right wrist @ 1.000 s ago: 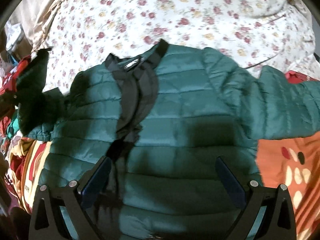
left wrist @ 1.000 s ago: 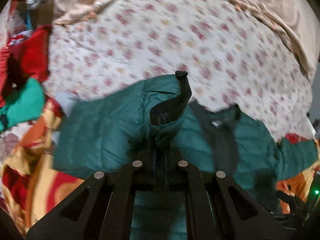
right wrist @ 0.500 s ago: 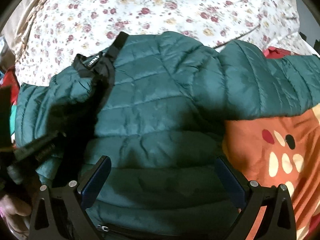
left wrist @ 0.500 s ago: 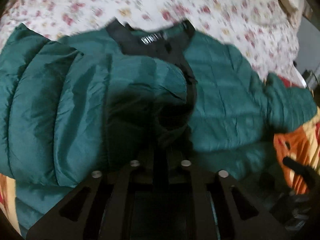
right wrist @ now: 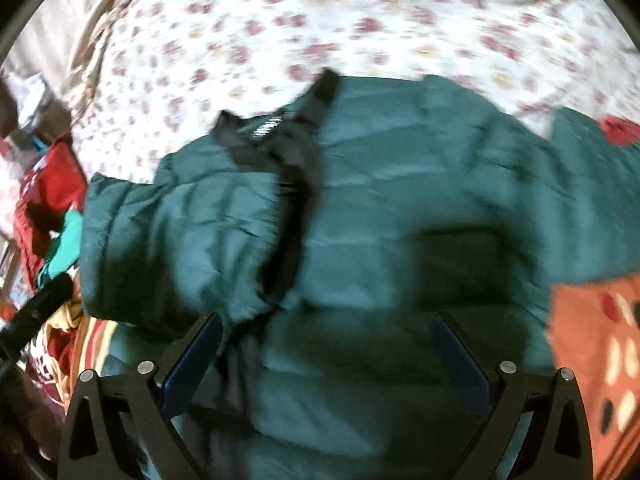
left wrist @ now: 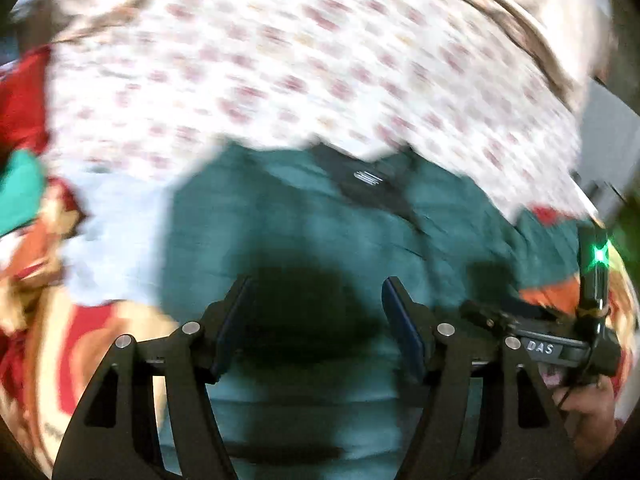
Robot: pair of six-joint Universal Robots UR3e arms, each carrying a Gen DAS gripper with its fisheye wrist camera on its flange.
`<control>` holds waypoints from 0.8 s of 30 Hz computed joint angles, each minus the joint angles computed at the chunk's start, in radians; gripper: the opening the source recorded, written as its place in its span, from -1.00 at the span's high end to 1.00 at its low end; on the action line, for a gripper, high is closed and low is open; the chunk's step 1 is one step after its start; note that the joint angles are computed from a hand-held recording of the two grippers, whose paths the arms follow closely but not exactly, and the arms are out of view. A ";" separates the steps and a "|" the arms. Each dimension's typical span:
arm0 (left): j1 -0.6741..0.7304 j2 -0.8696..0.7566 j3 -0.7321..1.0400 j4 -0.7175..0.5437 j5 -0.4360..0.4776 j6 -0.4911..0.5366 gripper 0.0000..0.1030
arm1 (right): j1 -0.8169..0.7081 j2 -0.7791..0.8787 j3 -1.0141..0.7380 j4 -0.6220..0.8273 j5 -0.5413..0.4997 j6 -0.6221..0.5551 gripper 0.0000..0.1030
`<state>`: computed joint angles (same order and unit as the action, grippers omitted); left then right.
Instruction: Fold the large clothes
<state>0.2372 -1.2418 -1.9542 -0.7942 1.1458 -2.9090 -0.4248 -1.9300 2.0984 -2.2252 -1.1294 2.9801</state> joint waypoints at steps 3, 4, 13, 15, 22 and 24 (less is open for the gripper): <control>0.134 0.053 -0.066 0.042 -0.031 -0.040 -0.30 | 0.119 0.176 -0.071 -0.142 -0.030 0.100 -0.96; 0.159 0.048 -0.083 0.067 -0.027 -0.049 -0.30 | 0.154 0.235 -0.095 -0.189 -0.049 0.130 -0.89; 0.148 -0.104 -0.109 0.205 0.052 -0.098 -0.30 | 0.248 0.372 -0.171 -0.343 -0.121 0.157 0.70; 0.130 -0.131 -0.104 0.221 0.070 -0.109 -0.30 | 0.239 0.308 -0.149 -0.375 -0.169 0.127 0.72; 0.047 -0.227 -0.075 0.255 0.150 -0.143 -0.30 | 0.115 0.272 -0.154 -0.386 -0.264 0.040 0.77; 0.026 -0.252 -0.072 0.270 0.168 -0.152 -0.30 | 0.055 0.280 -0.131 -0.389 -0.242 0.031 0.77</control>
<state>0.2628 -1.4941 -2.0258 -0.5239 1.3141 -3.0606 -0.3698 -1.6503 1.9674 -2.6145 -1.3716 3.0115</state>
